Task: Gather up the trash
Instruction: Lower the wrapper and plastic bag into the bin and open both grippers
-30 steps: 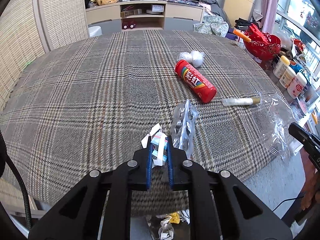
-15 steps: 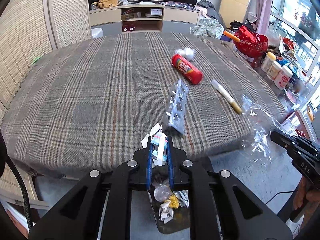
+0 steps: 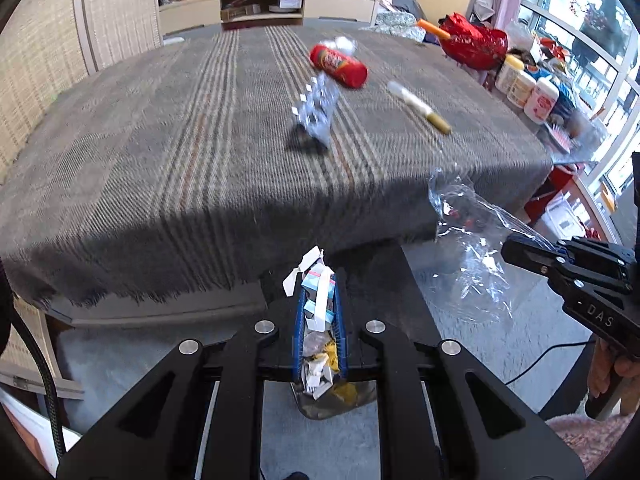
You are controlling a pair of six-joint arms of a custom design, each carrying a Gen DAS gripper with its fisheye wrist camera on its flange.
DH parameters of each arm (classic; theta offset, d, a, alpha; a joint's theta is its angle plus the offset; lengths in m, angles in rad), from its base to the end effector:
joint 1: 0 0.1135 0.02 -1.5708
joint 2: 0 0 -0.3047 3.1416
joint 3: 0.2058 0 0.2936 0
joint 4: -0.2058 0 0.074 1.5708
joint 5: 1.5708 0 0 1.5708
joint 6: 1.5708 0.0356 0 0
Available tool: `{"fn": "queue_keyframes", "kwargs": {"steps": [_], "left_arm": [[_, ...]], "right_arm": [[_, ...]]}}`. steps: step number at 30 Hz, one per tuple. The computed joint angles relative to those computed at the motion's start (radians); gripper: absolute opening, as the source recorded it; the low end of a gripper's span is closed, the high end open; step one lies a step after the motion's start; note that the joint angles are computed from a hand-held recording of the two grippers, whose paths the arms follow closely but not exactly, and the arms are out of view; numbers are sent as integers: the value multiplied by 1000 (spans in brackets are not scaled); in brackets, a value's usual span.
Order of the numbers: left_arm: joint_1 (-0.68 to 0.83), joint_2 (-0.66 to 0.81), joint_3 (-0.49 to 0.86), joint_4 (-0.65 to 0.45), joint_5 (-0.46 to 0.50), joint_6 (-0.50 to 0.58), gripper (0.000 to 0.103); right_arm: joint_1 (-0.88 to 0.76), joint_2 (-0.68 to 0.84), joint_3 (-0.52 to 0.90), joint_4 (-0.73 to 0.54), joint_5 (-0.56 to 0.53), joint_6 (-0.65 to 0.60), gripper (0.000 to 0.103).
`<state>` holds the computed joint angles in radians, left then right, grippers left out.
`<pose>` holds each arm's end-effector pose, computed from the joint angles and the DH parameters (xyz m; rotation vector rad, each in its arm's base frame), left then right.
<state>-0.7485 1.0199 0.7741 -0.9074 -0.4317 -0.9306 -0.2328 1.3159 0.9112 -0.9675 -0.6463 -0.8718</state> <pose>0.1545 -0.1231 0.2642 -0.3495 2.5265 -0.0288 0.2494 -0.0371 0.2499 -0.8902 2.4174 0.5994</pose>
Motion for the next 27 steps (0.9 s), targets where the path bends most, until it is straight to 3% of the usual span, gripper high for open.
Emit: {"fn": "queue_keyframes", "kwargs": {"steps": [9, 19, 27], "left_arm": [[-10, 19, -205, 210, 105, -61, 12], [-52, 134, -363, 476, 190, -152, 12], [-48, 168, -395, 560, 234, -149, 17]], "right_arm": [[77, 52, -128, 125, 103, 40, 10], [124, 161, -209, 247, 164, 132, 10], [156, 186, -204, 272, 160, 174, 14]]}}
